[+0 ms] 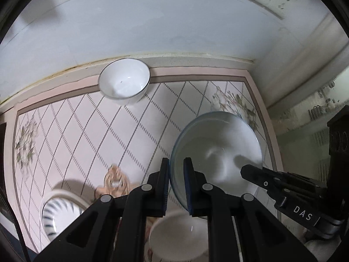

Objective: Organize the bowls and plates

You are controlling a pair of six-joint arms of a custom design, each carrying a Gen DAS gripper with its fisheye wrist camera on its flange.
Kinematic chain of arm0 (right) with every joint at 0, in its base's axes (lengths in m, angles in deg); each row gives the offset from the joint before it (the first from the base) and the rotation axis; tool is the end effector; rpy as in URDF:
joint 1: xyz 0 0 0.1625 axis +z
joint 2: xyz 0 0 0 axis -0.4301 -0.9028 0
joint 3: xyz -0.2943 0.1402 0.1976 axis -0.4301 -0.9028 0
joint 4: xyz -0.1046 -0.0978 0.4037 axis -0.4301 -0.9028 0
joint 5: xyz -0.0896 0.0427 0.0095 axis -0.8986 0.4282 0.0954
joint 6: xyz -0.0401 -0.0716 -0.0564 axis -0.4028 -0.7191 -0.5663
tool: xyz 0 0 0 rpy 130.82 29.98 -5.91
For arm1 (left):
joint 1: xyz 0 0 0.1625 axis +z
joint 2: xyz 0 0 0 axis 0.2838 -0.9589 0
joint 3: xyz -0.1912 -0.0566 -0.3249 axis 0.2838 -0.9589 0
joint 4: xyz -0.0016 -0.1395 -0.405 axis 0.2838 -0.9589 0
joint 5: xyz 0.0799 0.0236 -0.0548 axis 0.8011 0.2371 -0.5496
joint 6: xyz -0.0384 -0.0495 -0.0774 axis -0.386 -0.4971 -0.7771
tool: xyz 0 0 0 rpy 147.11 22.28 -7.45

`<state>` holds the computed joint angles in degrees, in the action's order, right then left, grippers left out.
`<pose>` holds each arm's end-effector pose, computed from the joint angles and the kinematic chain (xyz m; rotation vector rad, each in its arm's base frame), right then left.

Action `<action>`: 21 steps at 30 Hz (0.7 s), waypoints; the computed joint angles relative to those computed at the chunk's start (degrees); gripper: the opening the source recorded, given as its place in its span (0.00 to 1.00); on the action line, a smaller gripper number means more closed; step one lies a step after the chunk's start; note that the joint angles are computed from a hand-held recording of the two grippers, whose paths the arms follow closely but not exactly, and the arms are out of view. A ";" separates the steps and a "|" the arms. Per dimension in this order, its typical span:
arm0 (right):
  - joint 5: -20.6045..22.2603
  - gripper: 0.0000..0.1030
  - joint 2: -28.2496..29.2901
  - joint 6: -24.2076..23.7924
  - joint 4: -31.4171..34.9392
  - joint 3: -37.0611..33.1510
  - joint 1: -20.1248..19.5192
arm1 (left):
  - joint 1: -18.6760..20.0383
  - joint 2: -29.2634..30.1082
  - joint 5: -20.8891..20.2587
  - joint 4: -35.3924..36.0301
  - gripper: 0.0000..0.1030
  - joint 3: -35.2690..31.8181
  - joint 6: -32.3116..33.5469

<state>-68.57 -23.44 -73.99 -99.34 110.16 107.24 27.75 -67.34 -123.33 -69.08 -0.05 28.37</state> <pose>0.0017 -0.7595 0.3831 0.1063 -2.8286 0.3764 -0.4761 -0.7297 0.0058 0.2478 2.5343 -0.3677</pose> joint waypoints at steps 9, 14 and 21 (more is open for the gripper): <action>-1.13 0.15 -11.79 -1.00 -3.06 16.91 1.27 | -2.44 -16.34 -2.84 -9.88 0.10 28.07 -3.31; -1.99 0.15 -14.96 -0.88 -3.72 23.22 0.37 | -2.34 -19.27 -4.66 -11.06 0.10 34.65 -5.18; -3.16 0.15 -15.57 -0.69 -4.37 27.07 -1.22 | -1.87 -19.13 -5.26 -10.38 0.10 36.85 -6.20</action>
<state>-71.73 -39.01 -74.68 -103.71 137.22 106.02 25.88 -86.47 -128.58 -79.46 36.80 22.17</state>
